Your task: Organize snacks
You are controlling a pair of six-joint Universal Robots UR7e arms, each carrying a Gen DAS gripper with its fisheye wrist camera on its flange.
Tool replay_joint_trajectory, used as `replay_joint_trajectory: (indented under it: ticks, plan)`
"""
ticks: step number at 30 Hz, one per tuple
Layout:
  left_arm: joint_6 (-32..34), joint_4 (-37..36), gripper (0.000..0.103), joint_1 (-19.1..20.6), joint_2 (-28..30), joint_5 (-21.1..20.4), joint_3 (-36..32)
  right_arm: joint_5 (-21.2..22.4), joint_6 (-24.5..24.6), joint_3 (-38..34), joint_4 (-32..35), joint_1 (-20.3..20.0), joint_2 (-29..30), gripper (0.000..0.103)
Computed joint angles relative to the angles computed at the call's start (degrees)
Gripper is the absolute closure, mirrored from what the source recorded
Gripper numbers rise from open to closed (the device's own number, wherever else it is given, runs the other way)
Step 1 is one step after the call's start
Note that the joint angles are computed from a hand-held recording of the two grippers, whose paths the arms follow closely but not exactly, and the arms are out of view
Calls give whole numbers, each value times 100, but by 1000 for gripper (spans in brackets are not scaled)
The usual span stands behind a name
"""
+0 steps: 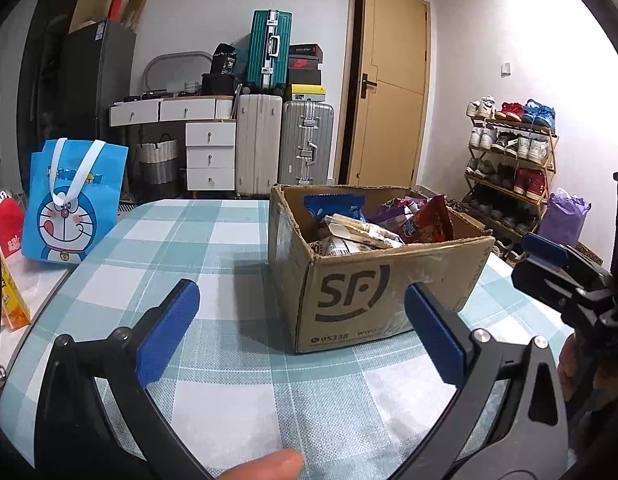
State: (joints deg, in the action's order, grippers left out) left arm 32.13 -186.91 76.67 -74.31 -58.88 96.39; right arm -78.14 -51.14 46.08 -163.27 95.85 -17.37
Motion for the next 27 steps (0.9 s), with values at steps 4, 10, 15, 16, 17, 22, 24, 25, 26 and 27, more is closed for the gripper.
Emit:
replay_joint_trajectory:
  ticks: [4, 10, 15, 16, 17, 22, 24, 25, 26, 27]
  plan:
    - [-17, -3, 1, 5, -4, -8, 10, -47, -134, 34, -94, 23, 11, 0]
    - [24, -36, 1, 15, -13, -82, 46, -68, -271, 119, -211, 48, 0, 0]
    - [51, -68, 1, 12, -15, -100, 75, -60, -192, 151, -227, 39, -15, 0]
    - [54, -68, 1, 13, -13, -104, 75, -61, -192, 162, -232, 38, -18, 0]
    - [41, -41, 1, 18, -24, -125, 75, -56, -200, 163, -241, 37, -17, 0]
    - [39, -44, 1, 13, -21, -117, 74, -58, -186, 162, -235, 38, -18, 0]
    - [42, -48, 1, 16, -23, -135, 76, -58, -186, 162, -235, 38, -18, 0]
    - [44, -56, 1, 13, -23, -133, 79, -57, -187, 164, -238, 37, -16, 0]
    - [41, -44, 1, 15, -26, -135, 79, -61, -193, 159, -233, 38, -16, 0]
    - [41, -44, 1, 14, -25, -132, 80, -56, -196, 165, -238, 36, -19, 0]
